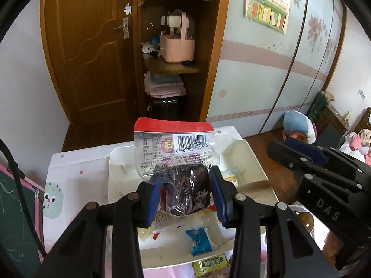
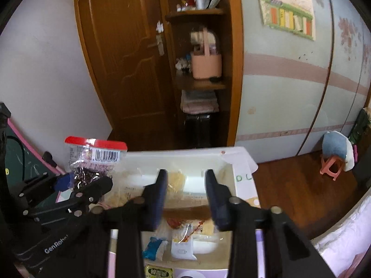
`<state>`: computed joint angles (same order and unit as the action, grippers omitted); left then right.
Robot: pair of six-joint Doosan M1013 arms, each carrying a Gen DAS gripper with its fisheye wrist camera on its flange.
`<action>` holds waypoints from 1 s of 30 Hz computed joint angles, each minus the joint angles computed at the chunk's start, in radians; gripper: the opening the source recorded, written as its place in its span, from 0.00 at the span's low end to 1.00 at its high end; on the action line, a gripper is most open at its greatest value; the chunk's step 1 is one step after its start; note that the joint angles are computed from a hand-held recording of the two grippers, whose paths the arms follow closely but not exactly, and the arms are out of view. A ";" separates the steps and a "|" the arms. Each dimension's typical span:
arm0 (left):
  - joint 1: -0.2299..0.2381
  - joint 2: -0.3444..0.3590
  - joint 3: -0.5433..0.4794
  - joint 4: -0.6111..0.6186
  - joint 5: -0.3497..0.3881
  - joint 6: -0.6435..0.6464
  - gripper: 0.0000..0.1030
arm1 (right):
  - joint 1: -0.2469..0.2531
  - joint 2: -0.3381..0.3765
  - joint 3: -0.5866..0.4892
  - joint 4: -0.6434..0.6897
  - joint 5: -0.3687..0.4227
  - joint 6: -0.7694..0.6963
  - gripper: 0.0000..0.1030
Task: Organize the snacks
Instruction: 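Open both tools to drop the two packs into the bin, then move both tools back toward the remaining snacks on the table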
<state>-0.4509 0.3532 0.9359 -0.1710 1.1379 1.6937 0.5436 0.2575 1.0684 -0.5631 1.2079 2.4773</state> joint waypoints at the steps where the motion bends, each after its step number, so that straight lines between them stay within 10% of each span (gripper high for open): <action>1: -0.001 0.003 -0.002 0.005 0.002 -0.004 0.38 | -0.001 0.003 -0.001 0.001 0.001 -0.001 0.31; 5: -0.002 0.018 -0.012 0.018 0.010 -0.022 0.41 | -0.006 0.022 -0.016 0.020 0.022 -0.017 0.31; 10: -0.001 0.023 0.000 0.074 -0.008 -0.070 0.92 | -0.001 0.028 -0.018 0.009 0.046 -0.013 0.30; 30: 0.029 -0.076 0.087 0.042 0.008 -0.042 0.92 | 0.045 -0.015 0.008 0.038 0.113 -0.015 0.37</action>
<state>-0.4223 0.2768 1.0229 -0.1291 1.1460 1.6514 0.5882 0.2426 1.0763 -0.5251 1.3204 2.4624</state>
